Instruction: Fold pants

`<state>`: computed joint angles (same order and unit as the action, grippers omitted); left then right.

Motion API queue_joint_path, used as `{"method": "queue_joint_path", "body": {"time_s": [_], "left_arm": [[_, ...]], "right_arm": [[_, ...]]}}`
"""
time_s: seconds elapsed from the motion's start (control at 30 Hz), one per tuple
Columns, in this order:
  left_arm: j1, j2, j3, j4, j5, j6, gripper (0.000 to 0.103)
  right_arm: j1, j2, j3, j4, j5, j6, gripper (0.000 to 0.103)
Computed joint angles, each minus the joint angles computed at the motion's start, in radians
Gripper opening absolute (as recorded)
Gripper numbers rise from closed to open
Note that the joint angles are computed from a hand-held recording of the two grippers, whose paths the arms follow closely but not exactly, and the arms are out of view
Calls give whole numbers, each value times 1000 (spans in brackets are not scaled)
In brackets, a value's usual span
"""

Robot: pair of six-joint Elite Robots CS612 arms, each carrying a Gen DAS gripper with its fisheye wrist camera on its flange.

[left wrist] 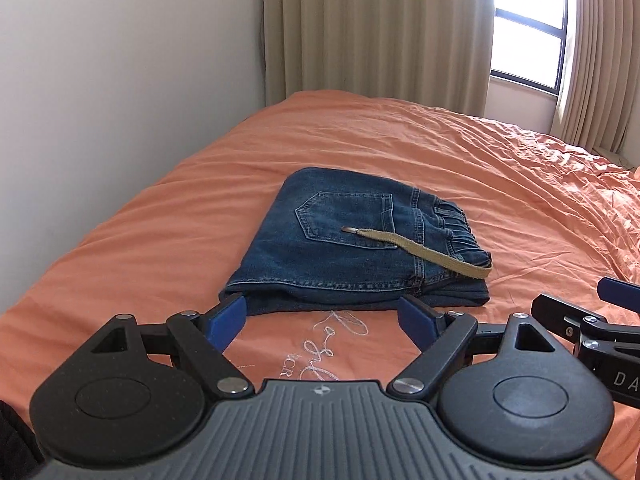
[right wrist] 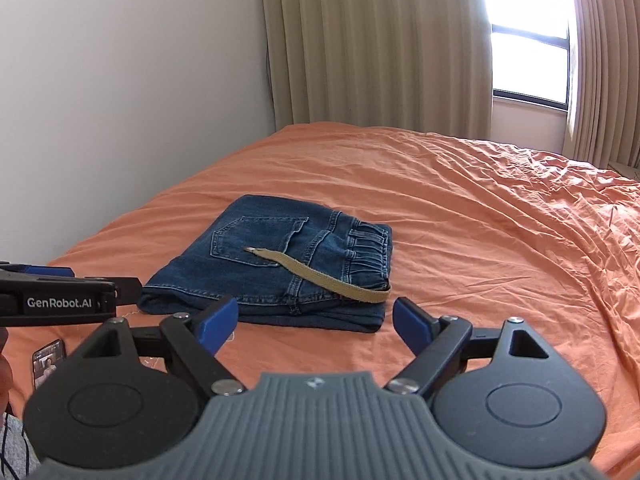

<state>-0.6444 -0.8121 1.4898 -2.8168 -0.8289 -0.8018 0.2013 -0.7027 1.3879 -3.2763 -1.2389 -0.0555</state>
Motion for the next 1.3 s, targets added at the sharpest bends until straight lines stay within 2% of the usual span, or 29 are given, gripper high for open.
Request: {"method": "queue_joint_path", "body": {"time_s": [0.7, 0.87, 1.3], "left_arm": [[-2, -12, 12, -4, 11, 6, 100], [-3, -14, 13, 0, 12, 6, 100], [-3, -16, 12, -2, 14, 15, 100]], "right_arm": [[-1, -5, 1, -17, -26, 5, 81], [-14, -9, 7, -17, 33, 40, 81], [-12, -17, 14, -19, 31, 34, 81]]}}
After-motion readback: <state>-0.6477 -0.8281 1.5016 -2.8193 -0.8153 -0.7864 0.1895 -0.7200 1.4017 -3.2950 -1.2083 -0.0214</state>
